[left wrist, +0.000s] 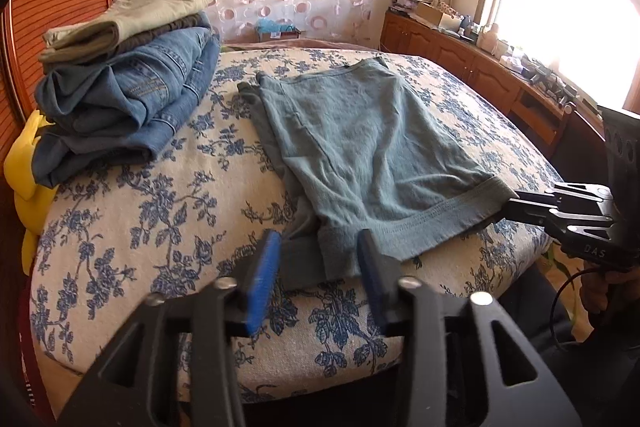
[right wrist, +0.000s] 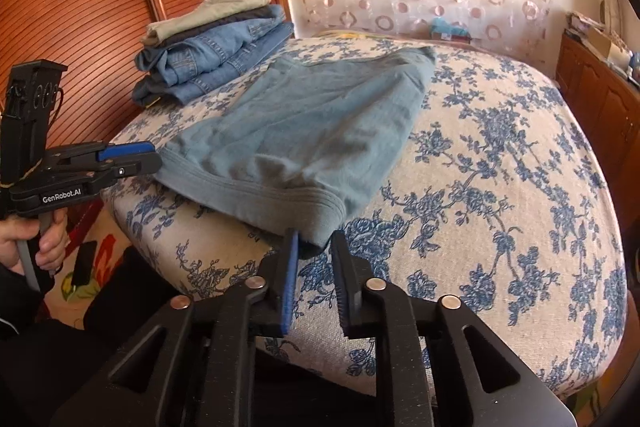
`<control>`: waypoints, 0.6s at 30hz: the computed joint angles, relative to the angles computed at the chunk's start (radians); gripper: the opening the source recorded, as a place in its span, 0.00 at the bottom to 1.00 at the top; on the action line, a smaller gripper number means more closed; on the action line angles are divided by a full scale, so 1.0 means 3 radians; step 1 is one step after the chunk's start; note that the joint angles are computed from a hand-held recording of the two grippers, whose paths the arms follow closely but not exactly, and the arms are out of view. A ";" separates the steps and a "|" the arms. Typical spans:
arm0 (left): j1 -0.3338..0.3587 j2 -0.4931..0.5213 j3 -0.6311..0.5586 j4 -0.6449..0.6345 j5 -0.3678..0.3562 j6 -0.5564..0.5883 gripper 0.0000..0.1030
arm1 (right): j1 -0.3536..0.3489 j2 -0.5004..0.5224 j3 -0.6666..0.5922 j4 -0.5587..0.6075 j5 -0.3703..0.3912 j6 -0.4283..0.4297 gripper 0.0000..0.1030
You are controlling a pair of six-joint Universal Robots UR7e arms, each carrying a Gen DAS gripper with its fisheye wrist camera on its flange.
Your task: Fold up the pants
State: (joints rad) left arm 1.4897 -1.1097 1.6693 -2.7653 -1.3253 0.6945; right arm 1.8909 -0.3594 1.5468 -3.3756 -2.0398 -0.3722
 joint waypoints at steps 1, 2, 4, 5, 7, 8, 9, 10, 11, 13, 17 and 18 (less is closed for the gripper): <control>-0.0001 0.0008 -0.0011 0.0006 0.0007 0.0003 0.42 | 0.0005 0.0000 -0.0001 -0.0015 -0.0005 -0.0003 0.18; -0.0005 0.0018 -0.0024 0.0020 0.0017 0.0001 0.42 | 0.0010 -0.0001 -0.0004 -0.0028 -0.0007 -0.0009 0.20; -0.0012 0.0042 -0.0043 -0.0002 0.0043 0.0000 0.43 | 0.0018 0.0005 -0.0010 -0.0061 -0.0020 -0.0021 0.25; -0.0010 0.0048 -0.0044 -0.0024 0.0036 -0.0005 0.43 | 0.0022 0.0008 -0.0014 -0.0092 -0.0026 -0.0022 0.27; 0.0001 0.0086 -0.0084 -0.0033 0.0014 -0.0023 0.43 | 0.0022 0.0013 -0.0026 -0.0123 -0.0023 -0.0026 0.34; 0.0008 0.0112 -0.0117 -0.0001 0.0025 -0.0044 0.43 | 0.0022 0.0020 -0.0041 -0.0129 -0.0025 -0.0028 0.35; 0.0011 0.0125 -0.0133 0.0023 0.0037 -0.0062 0.43 | 0.0017 0.0029 -0.0062 -0.0126 -0.0024 -0.0034 0.36; 0.0023 0.0151 -0.0170 0.0076 0.0044 -0.0099 0.43 | 0.0014 0.0037 -0.0082 -0.0113 -0.0032 -0.0032 0.37; 0.0030 0.0163 -0.0189 0.0111 0.0048 -0.0123 0.43 | 0.0010 0.0052 -0.0118 -0.0081 -0.0044 -0.0017 0.37; 0.0045 0.0181 -0.0208 0.0145 0.0054 -0.0150 0.43 | 0.0003 0.0076 -0.0162 -0.0051 -0.0049 -0.0012 0.37; 0.0056 0.0155 -0.0175 0.0148 0.0022 -0.0123 0.43 | -0.0018 0.0104 -0.0209 0.0023 -0.0070 0.0031 0.37; 0.0058 0.0151 -0.0170 0.0156 0.0016 -0.0117 0.43 | -0.0024 0.0108 -0.0215 0.0047 -0.0073 0.0043 0.37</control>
